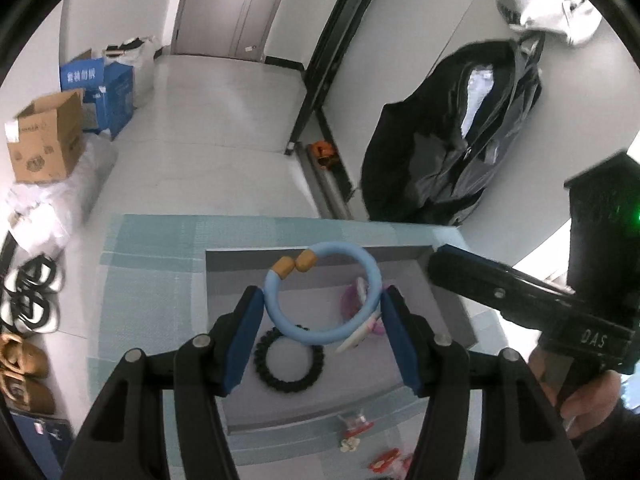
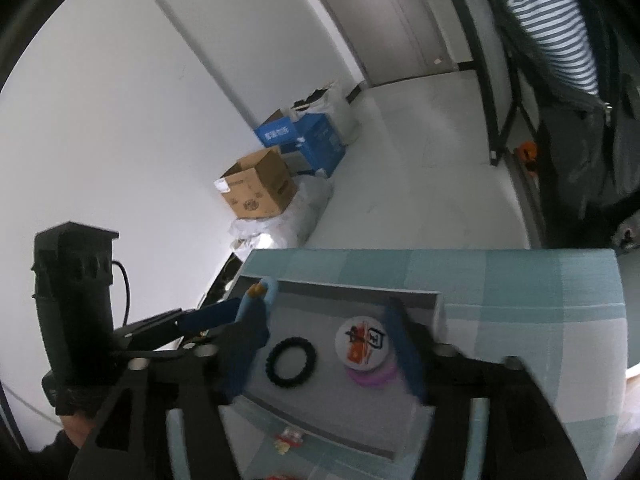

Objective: Organize jewelry
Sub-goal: 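Carry the badge and bangle into the grey box and release both, then withdraw both tools and move the right gripper toward the red charm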

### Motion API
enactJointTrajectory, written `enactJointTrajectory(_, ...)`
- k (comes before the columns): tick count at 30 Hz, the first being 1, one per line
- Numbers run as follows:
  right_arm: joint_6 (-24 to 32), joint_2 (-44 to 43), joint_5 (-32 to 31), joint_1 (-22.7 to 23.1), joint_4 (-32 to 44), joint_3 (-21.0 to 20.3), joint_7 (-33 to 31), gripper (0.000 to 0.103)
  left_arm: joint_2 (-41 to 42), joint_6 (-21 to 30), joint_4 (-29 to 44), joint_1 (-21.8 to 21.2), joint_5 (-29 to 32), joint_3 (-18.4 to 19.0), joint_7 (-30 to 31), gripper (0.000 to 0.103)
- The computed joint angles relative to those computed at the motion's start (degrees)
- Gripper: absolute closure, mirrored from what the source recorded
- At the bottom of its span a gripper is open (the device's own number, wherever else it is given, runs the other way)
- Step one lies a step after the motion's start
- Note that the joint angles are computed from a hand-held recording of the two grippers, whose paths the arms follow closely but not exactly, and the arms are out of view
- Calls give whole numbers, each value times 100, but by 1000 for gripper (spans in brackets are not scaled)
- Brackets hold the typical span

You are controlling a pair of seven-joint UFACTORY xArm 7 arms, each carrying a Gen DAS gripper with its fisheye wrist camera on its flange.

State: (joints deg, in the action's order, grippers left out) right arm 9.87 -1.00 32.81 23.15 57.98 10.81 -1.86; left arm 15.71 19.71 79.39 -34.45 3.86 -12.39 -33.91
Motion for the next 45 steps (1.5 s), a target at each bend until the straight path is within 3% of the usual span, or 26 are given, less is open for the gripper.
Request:
enactJointTrajectory(1,-40,-42,62,-3,-38,-8,-19,36,-35,-145,-88,53,-112,-38,20,36)
enactJointTrajectory(3,-133,-156,417,30,-125,-58,-278,36,-157,-429,-277,44,-78,7,-53,36)
enactJointTrajectory(8,-421,-401,1059,210,-330,-249,-952,32,-483,-753,-582,-221,677,254,-424,28)
enactJointTrajectory(12,-480,-568,1349,385,-448,-398,-1344,28,-618,-639,-631,-595,2170,636,-1464,27)
enactJointTrajectory(19,-639,-776,1322,632,-627,-547,-1530,20,-642,-185,-620,-469,2829,417,-2210,27)
enactJointTrajectory(23,-746,-1018,640,550,-946,-420,-852,19,-824,369,-675,-567,3622,357,-3021,27)
enactJointTrajectory(27,-947,-1442,-385,-57,-1502,237,322,13,-1024,829,-765,-435,3538,71,-3269,27)
enactJointTrajectory(28,-943,-1527,-483,-109,-1601,311,514,10,-1063,900,-775,-419,3604,28,-3415,27)
enactJointTrajectory(30,-926,-1689,-454,243,-1774,99,530,10,-1184,1002,-836,-391,3822,-42,-3769,27)
enactJointTrajectory(32,-782,-1880,-901,-4,-1912,396,768,10,-1259,1064,-896,-353,3925,-140,-4005,27)
enactJointTrajectory(34,-776,-2046,-1223,-165,-2083,614,1011,10,-1308,1023,-1012,-315,3783,-254,-4143,27)
enactJointTrajectory(37,-643,-2249,-1347,-56,-2338,659,1378,10,-1340,1232,-1107,-364,3695,-404,-4283,27)
enactJointTrajectory(41,-176,-2695,-1876,-464,-2603,1177,2111,10,-1454,1453,-1197,-411,3617,-509,-4269,27)
enactJointTrajectory(45,38,-3047,-2055,-331,-2870,1127,2564,10,-1577,1595,-1297,-403,3645,-609,-4497,27)
